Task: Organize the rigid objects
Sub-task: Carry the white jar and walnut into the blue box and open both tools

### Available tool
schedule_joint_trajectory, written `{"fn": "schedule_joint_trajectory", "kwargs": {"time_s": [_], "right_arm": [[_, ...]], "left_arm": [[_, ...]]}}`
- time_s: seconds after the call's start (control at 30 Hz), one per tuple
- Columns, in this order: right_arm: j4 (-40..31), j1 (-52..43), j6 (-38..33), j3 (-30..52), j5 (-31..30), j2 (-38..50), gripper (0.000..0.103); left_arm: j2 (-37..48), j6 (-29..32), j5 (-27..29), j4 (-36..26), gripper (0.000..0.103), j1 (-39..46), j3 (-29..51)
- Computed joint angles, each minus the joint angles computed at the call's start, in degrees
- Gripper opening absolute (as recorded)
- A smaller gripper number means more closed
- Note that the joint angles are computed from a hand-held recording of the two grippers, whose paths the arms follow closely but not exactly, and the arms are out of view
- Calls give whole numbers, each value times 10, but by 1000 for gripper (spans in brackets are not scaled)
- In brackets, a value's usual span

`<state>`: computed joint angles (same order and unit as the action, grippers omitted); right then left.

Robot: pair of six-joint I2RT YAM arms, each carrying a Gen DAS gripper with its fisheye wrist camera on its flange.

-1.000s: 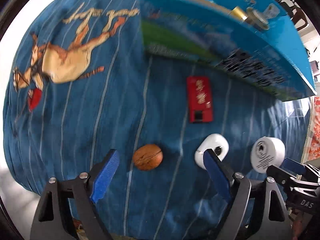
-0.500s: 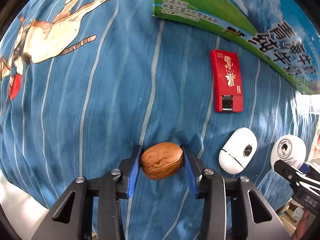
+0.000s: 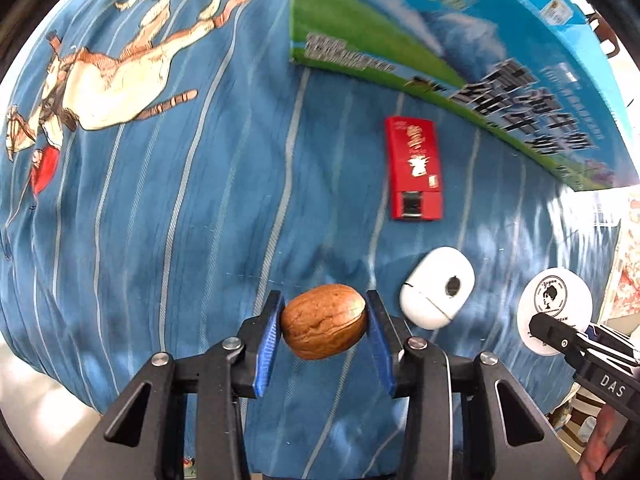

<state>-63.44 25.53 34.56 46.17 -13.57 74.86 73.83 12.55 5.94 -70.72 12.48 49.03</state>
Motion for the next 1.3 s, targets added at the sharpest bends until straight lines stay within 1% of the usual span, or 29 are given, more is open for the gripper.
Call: {"fn": "schedule_joint_trajectory", "kwargs": {"time_s": [0.17, 0.33, 0.4, 0.5, 0.57, 0.63, 0.7, 0.77, 0.83, 0.9, 1.0, 1.1, 1.17, 1.3], "right_arm": [[-46, -9, -15, 49, -11, -32, 41], [-99, -20, -36, 130, -23, -44, 41], [-124, -25, -43, 183, -27, -37, 41], [-167, -54, -71, 261, -31, -26, 41], [-189, -66, -82, 323, -29, -7, 41], [-210, -88, -102, 388, -28, 19, 41], [-216, -98, -108, 440, -23, 54, 41], [-208, -105, -108, 478, -13, 92, 41], [-199, -117, -109, 497, -11, 125, 41], [-172, -120, -100, 493, -12, 159, 41], [-109, -132, -90, 462, -29, 211, 41], [-53, -131, -87, 435, -41, 259, 41], [-32, -129, -89, 435, -45, 296, 41], [5, -128, -91, 443, -65, 357, 41]], "left_arm": [[-19, 0, 16, -41, 37, -8, 43], [-32, -24, 47, -85, 37, -39, 121], [-23, -33, 59, -103, 37, -52, 174], [18, -59, 78, -121, 37, -83, 281], [46, -96, 77, -111, 37, -126, 334], [81, -106, 75, -110, 37, -147, 393], [120, -111, 70, -108, 37, -160, 447], [158, -120, 66, -100, 37, -175, 481], [197, -116, 62, -85, 37, -178, 500], [239, -115, 58, -72, 37, -180, 516], [315, -116, 48, -54, 37, -178, 543], [394, -119, 50, -57, 37, -170, 587], [447, -119, 48, -66, 37, -168, 630], [520, -104, 30, -85, 37, -176, 709]]}}
